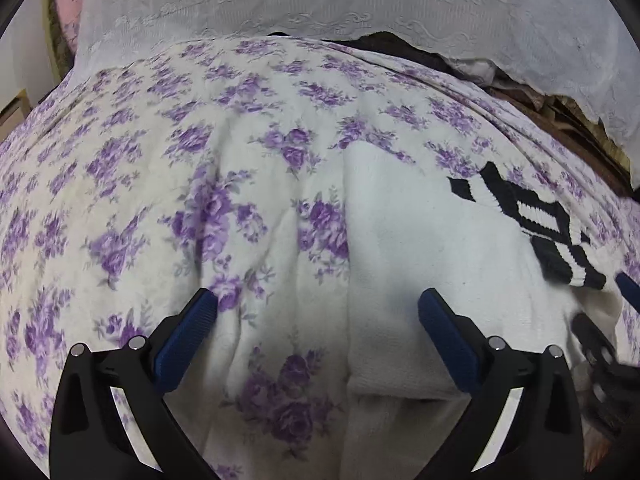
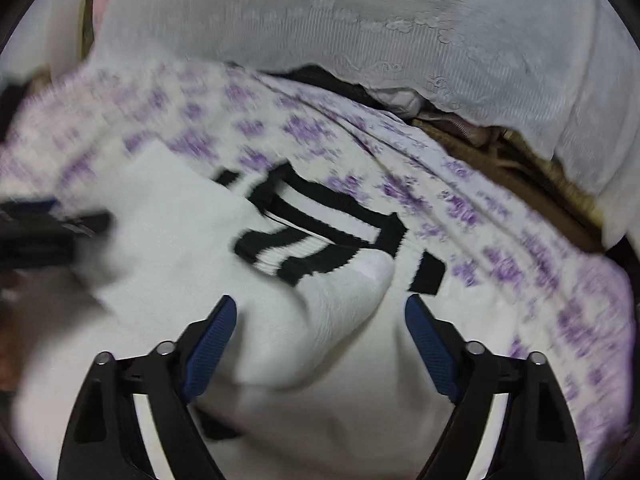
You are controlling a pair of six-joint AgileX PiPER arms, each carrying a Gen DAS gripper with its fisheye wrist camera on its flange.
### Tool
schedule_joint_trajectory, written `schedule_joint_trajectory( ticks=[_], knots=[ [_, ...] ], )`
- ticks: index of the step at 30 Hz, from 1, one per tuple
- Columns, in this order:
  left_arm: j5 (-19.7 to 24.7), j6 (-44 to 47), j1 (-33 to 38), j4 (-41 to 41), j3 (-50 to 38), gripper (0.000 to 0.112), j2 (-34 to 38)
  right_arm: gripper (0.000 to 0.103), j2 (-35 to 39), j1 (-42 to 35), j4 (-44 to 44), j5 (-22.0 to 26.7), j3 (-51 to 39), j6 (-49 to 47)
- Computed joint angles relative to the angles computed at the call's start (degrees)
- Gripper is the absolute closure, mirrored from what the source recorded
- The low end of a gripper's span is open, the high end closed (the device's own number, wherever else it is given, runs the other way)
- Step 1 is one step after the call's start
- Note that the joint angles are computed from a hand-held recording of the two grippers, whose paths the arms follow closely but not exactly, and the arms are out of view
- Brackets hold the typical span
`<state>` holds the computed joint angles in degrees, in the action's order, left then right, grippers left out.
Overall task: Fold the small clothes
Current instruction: 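Grasp the striped sleeve cuff with the right gripper, then lay the cuff flat across the folded body and open the right gripper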
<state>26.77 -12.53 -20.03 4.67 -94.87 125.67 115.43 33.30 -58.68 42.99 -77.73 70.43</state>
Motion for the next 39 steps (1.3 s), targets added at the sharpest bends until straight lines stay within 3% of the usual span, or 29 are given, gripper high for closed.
schedule_joint_trajectory(
  ticks=[1, 2, 3, 5, 8, 9, 11, 13, 17, 20, 24, 27, 28, 30, 33, 35, 37, 39],
  knots=[
    [0.3, 0.3, 0.1, -0.3, -0.7, 0.013, 0.5, 0.046, 0.6, -0.8, 0.3, 0.1, -0.5, -0.1],
    [0.5, 0.9, 0.2, -1.1, -1.1, 0.013, 0.7, 0.072, 0.1, -2.1, 1.3, -1.5, 0.0, 0.2],
    [0.4, 2.9, 0.6, -2.8, -0.9, 0.013, 0.6, 0.078, -1.4, -4.1, 3.4, -4.6, 1.6, 0.9],
    [0.2, 7.1, 1.2, -6.6, -0.4, 0.013, 0.2, 0.08, -8.0, -9.1, 5.7, -15.0, 9.3, 6.1],
    [0.1, 10.1, 0.8, -9.2, 0.0, 0.013, -0.2, 0.08, -16.0, -14.8, 4.3, -25.6, 20.0, 15.0],
    [0.1, 10.0, 0.4, -8.7, 0.1, 0.013, -0.2, 0.075, -17.7, -17.7, 6.3, -30.0, 23.5, 15.2],
    [0.6, 4.9, -0.8, -2.9, -0.9, 0.013, 0.8, 0.07, -16.4, -21.5, 14.7, -37.6, 26.7, 8.6],
    [1.1, 4.9, -0.8, -3.0, -1.4, 0.013, 1.1, 0.069, -15.5, -24.9, 21.6, -46.3, 30.4, 1.5],
    [1.5, 6.8, 1.6, -9.9, -1.6, 0.013, -0.3, 0.063, -17.2, -29.1, 16.5, -55.8, 34.2, 9.5],
    [2.7, 1.7, 0.5, -5.8, -5.8, 0.013, 0.2, 0.05, -18.6, -31.3, 24.2, -61.3, 37.5, 4.9],
    [16.7, -10.7, -4.3, 14.3, -27.5, 0.013, 12.2, 0.049, -18.7, -31.0, 30.6, -57.8, 36.9, -0.3],
    [24.4, -8.0, -2.2, 11.2, -43.5, 0.013, 23.7, 0.056, -18.7, -33.4, 26.3, -58.1, 37.5, 4.6],
    [25.5, -8.4, -1.8, 10.5, -45.8, 0.013, 24.6, 0.057, -18.3, -34.3, 23.0, -58.5, 37.4, 7.5],
    [25.0, -8.2, -2.0, 11.1, -43.4, 0.014, 22.5, 0.058, -18.1, -35.0, 22.0, -59.4, 37.8, 8.0],
    [13.5, -2.7, -0.4, 2.9, -28.8, 0.014, 13.4, 0.058, -17.9, -33.8, 26.8, -57.5, 37.2, 2.6],
    [11.4, -2.4, -0.6, 3.3, -27.3, 0.014, 12.2, 0.059, -17.3, -32.9, 30.1, -56.3, 36.2, -1.0],
    [16.1, -3.5, -2.1, 9.8, -35.0, 0.014, 17.9, 0.06, -17.1, -32.6, 32.2, -55.7, 36.1, -3.4],
    [22.9, -1.5, -2.4, 9.4, -45.0, 0.013, 24.6, 0.06, -17.4, -32.4, 31.7, -54.7, 36.1, -3.7]
  ],
)
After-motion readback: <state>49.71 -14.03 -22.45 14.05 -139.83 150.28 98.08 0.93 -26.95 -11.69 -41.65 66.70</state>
